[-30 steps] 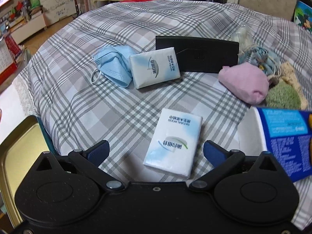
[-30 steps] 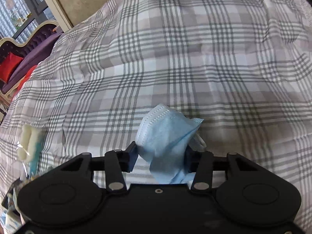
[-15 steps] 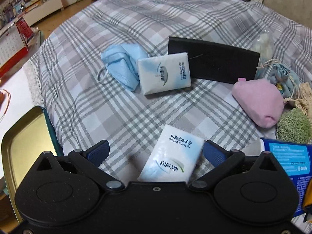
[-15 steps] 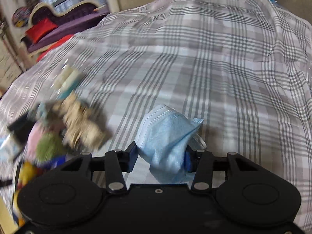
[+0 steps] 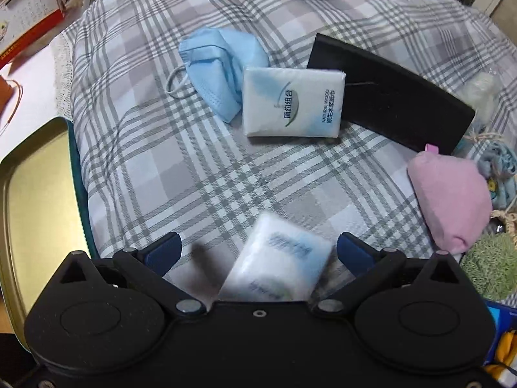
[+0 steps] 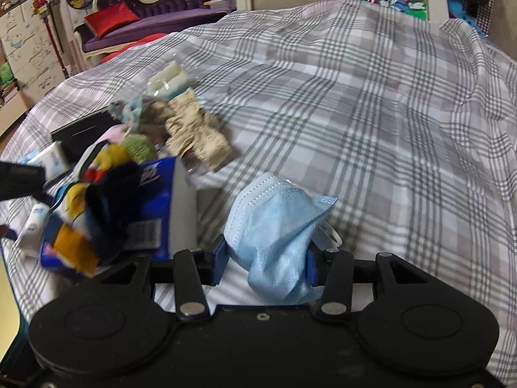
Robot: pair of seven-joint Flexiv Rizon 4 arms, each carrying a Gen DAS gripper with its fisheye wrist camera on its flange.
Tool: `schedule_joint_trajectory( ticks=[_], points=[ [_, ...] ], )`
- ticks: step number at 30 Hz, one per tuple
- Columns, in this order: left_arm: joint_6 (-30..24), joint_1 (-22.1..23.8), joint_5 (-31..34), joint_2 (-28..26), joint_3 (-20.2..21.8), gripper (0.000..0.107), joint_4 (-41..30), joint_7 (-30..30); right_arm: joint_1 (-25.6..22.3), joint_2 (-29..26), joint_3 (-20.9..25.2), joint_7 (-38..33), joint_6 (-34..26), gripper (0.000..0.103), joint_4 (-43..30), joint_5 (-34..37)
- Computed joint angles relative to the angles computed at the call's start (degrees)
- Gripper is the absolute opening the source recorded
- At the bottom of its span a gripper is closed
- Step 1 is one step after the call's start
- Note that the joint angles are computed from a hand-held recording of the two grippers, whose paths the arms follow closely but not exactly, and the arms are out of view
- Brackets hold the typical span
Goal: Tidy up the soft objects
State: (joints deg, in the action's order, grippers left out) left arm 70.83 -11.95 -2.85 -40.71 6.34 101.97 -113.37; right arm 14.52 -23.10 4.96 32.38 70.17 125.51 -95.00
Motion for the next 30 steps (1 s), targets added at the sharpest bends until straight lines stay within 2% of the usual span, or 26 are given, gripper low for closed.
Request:
schedule_joint_trajectory(
  ticks=[3,5,9,12,14,16,18,23,30],
  points=[
    [-1.09,2.31,-0.57,-0.41,-2.97,0.099,0.16,4.61,-0.09,0.03,0.37,-0.55,1.5,0.045,0.29,0.72],
    [-1.05,2.32,-0.8,-0.48,-3.1,0.099,0.95,5.79,0.21,0.22,0.73,-2.53,1.94,0.045,0.75,3.09],
    [2.64,4.15,-2.58,-0.04,-5.15,0.098,4.19,8.61,2.07,0.65,0.66,-6.97,1.96,0.045,1.69,9.36],
    [5.85,5.48,-3.8,0.7,-6.71,0.081,6.71,11.75,3.45,1.29,0.2,-8.61,2.05,0.045,2.4,11.89],
    [6.77,6.18,-4.54,1.66,-7.57,0.059,7.99,13.97,4.45,1.89,0.03,-8.94,1.45,0.045,2.9,13.11],
    [6.99,7.76,-6.18,2.64,-9.39,0.053,9.48,16.35,5.06,2.48,-0.11,-9.27,1.34,0.045,3.31,13.77],
    [7.56,9.75,-8.31,3.37,-11.7,0.051,11.23,18.78,5.65,2.96,0.08,-10.2,0.84,0.045,3.6,15.47],
    [10.14,9.34,-9.46,5.67,-11.56,0.051,15.76,21.91,7.38,4.2,0.33,-12.51,-0.43,0.046,3.94,19.26],
    [15.14,12.9,-11.53,9.55,-16.34,0.051,23.66,28.02,9.51,4.74,1.24,-15.45,-0.88,0.046,3.81,22.71]
  ],
)
